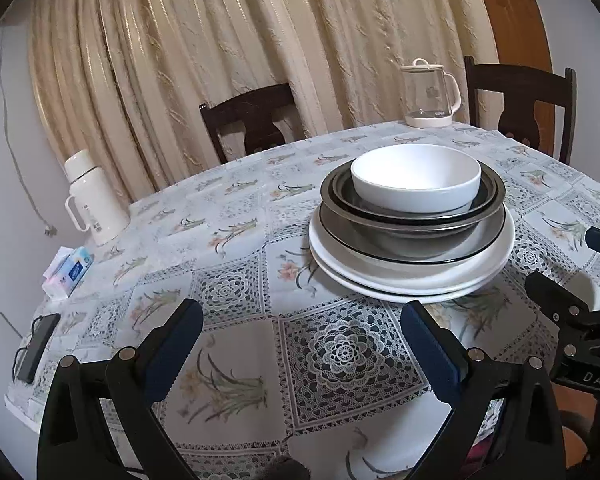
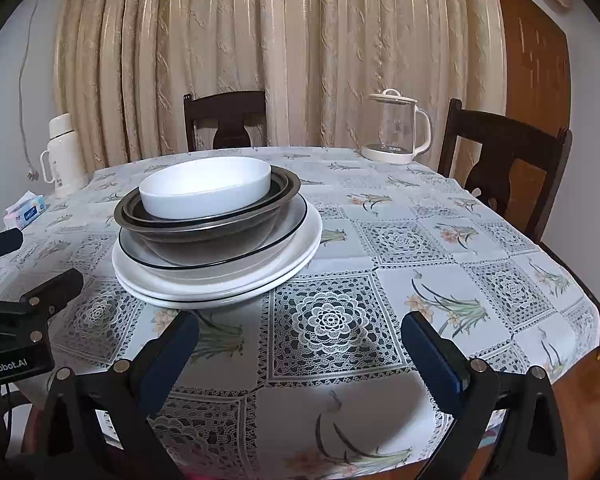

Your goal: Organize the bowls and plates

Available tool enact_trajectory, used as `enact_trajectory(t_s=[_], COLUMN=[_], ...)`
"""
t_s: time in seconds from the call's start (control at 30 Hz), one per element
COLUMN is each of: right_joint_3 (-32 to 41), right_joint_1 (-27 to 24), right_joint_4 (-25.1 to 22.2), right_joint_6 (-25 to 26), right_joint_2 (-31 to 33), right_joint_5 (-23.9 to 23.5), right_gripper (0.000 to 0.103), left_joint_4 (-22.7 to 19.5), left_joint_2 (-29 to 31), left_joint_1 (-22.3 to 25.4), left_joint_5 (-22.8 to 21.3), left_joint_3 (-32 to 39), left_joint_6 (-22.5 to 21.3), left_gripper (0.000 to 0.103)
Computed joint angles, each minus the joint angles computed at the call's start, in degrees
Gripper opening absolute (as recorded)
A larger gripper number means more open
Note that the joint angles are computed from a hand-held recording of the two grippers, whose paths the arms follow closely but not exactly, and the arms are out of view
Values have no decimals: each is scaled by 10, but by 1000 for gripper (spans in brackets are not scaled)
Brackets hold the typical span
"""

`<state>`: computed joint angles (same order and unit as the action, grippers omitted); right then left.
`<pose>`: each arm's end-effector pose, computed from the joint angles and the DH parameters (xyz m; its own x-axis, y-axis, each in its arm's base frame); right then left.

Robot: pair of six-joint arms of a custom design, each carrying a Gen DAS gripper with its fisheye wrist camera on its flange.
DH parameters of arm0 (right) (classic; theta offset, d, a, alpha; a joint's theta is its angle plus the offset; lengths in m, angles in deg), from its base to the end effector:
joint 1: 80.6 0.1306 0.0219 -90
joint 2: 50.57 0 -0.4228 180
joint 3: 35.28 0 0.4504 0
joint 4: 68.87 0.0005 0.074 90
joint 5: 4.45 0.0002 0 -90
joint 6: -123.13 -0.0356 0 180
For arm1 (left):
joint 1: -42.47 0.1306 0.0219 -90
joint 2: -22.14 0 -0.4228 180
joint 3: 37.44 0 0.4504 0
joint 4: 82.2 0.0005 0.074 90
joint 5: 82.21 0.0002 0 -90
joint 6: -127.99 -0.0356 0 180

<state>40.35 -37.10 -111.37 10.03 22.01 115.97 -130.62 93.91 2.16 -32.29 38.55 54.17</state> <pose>0.3216 0.2797 0.4913 -0.5456 -0.0513 -0.8365 -0.1043 0.9945 0.0070 0.3281 -0.2490 0.4946 -0.5504 0.1874 -0.8136 -0.0108 0.9728 0.2313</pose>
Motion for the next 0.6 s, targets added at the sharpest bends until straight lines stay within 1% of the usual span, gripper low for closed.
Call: enact_trajectory(t_s=[0.3, 0.6], right_joint_3=[0, -1], right_joint_1=[1, 1], right_joint_4=[-2, -2], right_joint_6=[-4, -7], right_joint_2=[3, 2], right_joint_5=[-13, -14], right_gripper=[103, 103], left_joint_4=[-9, -15], left_joint_2=[4, 5], left_joint_1=[-11, -10], left_joint_5=[-14, -13], left_joint_3=[1, 2], left_joint_6=[-2, 3], left_gripper=[100, 100])
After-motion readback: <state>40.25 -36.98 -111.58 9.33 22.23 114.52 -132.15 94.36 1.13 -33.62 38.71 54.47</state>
